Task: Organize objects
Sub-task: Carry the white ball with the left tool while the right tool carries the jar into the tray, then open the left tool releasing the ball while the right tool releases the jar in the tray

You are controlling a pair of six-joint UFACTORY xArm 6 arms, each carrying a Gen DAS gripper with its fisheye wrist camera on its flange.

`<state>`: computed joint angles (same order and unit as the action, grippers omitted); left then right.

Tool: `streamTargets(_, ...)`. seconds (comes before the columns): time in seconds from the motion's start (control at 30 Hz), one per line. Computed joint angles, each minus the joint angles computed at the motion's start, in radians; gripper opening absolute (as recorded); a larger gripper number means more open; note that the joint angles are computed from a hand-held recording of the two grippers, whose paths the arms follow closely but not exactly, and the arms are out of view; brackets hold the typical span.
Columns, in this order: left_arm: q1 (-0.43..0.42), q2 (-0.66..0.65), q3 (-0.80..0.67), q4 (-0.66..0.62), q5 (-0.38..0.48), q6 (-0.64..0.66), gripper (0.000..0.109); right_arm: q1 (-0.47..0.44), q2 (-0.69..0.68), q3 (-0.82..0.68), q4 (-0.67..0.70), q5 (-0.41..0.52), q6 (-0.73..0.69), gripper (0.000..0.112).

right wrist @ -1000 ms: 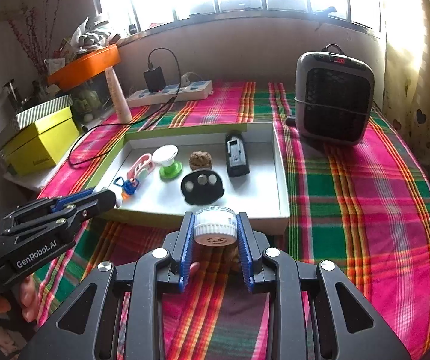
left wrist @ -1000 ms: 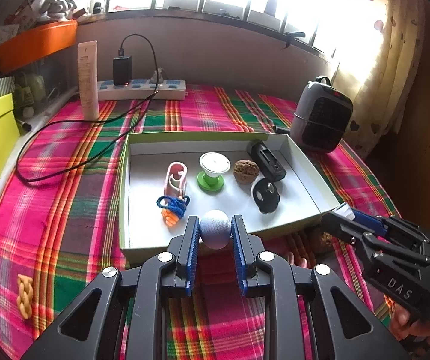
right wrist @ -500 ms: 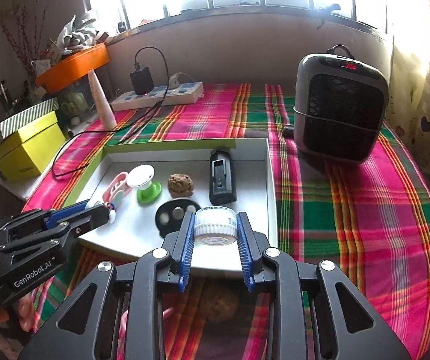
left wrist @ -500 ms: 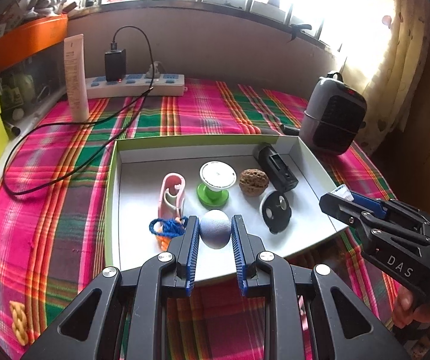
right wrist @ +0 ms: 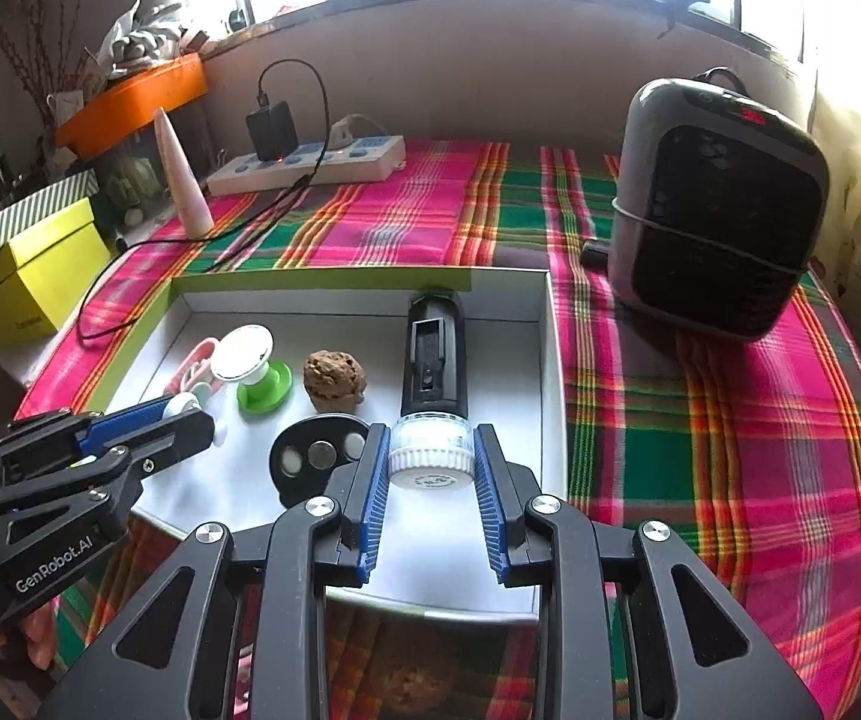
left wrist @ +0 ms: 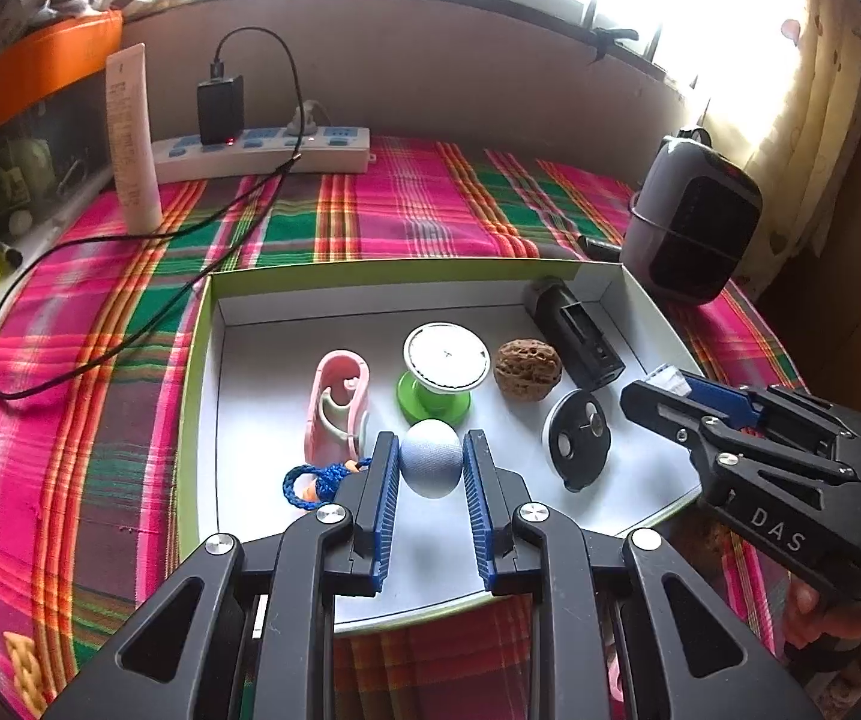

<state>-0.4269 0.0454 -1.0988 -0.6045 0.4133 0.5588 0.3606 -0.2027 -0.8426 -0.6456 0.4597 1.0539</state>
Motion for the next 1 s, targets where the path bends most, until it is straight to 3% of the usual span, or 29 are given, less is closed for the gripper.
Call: streamTargets(1.0,-0.013,0.062,-0.037,0.11,-0.042,-0.074,0.02,-0.016,0.078,-0.052,-0.039,-0.004,-0.025,0.029)
